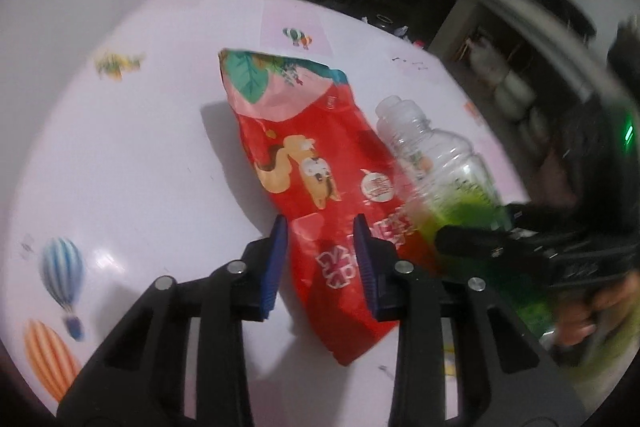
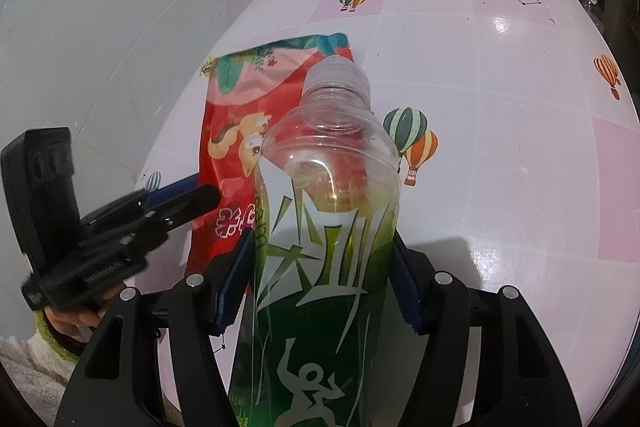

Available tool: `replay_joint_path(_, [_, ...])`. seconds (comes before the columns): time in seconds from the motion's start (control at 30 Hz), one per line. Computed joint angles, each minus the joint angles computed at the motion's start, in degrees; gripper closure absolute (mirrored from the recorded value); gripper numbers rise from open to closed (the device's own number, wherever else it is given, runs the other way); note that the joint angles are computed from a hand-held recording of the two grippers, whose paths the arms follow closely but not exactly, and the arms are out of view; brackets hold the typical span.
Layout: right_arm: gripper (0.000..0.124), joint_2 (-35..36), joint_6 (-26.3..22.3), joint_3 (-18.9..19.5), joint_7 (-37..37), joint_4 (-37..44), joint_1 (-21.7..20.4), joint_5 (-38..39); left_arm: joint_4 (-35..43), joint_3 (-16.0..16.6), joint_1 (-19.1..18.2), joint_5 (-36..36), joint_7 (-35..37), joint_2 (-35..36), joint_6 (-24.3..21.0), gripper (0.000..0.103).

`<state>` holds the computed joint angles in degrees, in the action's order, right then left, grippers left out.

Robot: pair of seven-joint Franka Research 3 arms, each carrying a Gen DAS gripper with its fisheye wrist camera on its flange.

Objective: Collect trash
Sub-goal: 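Grasp the red snack bag edge with the left gripper while the right gripper holds the bottle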

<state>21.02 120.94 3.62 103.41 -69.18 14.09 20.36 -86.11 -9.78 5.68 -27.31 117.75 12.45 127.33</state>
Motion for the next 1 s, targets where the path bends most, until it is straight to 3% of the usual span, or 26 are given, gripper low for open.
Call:
replay_joint_path(0.07, [0.062, 0.0, 0.0, 0.0, 0.0, 0.0, 0.1, -0.1, -0.4, 0.3, -0.8, 2.9, -0.5, 0.1, 1.7, 0.074])
replay_joint_path(0.2, [0.062, 0.2, -0.2, 0.0, 0.2, 0.5, 0.1, -0.3, 3.0, -0.1, 0.2, 1.2, -3.4, 2.6, -1.8, 0.074])
replay_joint_path(0.5, [0.062, 0.4, -0.4, -0.1, 0.4, 0.9, 0.3, -0.6, 10.5, -4.4, 11.1, -31.5, -10.7, 11.3, -15.0, 0.076])
replay_joint_path(0.57, [0.062, 0.5, -0.4, -0.1, 0.5, 1.0, 0.4, -0.7, 12.5, -5.0, 12.2, -34.3, -12.9, 13.8, -18.1, 0.076])
replay_joint_path(0.73, [0.062, 0.6, -0.4, -0.1, 0.7, 1.2, 0.5, -1.0, 16.1, -5.2, 11.6, -30.1, -17.0, 16.8, -20.4, 0.076])
replay_joint_path(1.0, [0.062, 1.0, -0.9, -0.2, 1.1, 2.1, 0.7, -1.6, 13.5, -3.2, 6.8, -15.2, -10.7, 11.9, -12.3, 0.076])
